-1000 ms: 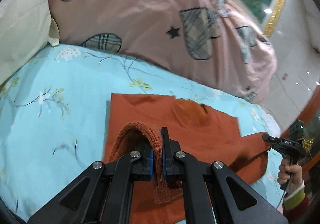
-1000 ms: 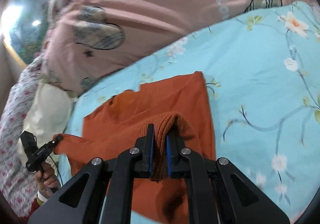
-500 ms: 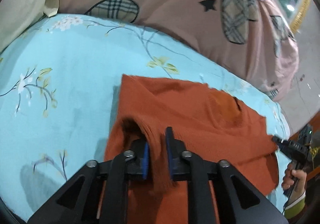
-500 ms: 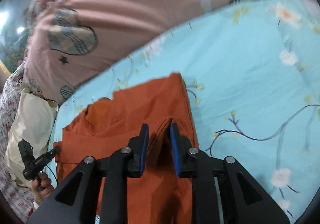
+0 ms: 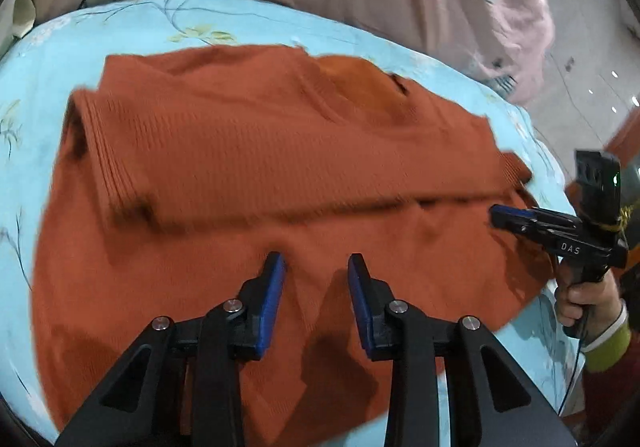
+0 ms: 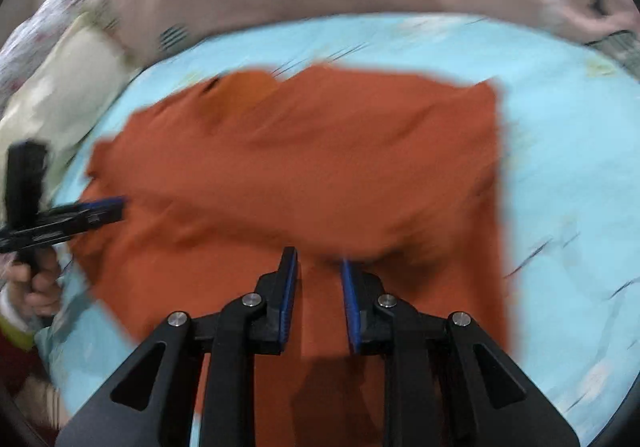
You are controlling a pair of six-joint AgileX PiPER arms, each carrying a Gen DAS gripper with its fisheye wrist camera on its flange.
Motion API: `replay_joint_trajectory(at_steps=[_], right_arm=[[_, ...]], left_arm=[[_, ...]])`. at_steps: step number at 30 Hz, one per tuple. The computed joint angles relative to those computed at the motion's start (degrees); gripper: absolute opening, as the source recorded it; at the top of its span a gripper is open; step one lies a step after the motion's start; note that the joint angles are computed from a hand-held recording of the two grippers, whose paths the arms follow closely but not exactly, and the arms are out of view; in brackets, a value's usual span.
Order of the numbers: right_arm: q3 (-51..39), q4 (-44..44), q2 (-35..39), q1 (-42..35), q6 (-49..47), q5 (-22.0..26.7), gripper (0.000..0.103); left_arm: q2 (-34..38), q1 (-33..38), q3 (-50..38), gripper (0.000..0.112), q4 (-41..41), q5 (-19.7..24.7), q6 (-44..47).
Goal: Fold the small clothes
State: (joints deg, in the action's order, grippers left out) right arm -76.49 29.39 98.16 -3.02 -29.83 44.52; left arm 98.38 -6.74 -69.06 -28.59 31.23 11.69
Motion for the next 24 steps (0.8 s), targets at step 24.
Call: replay_joint_trajectory(at_steps=[24], right_arm=[[30.3,7.4,-24.4,-11.6,1.6,-7.4,0.023]], left_arm=[[-23.1,4.1,24.4,0.048,-7.1,-9.2,-5.0]])
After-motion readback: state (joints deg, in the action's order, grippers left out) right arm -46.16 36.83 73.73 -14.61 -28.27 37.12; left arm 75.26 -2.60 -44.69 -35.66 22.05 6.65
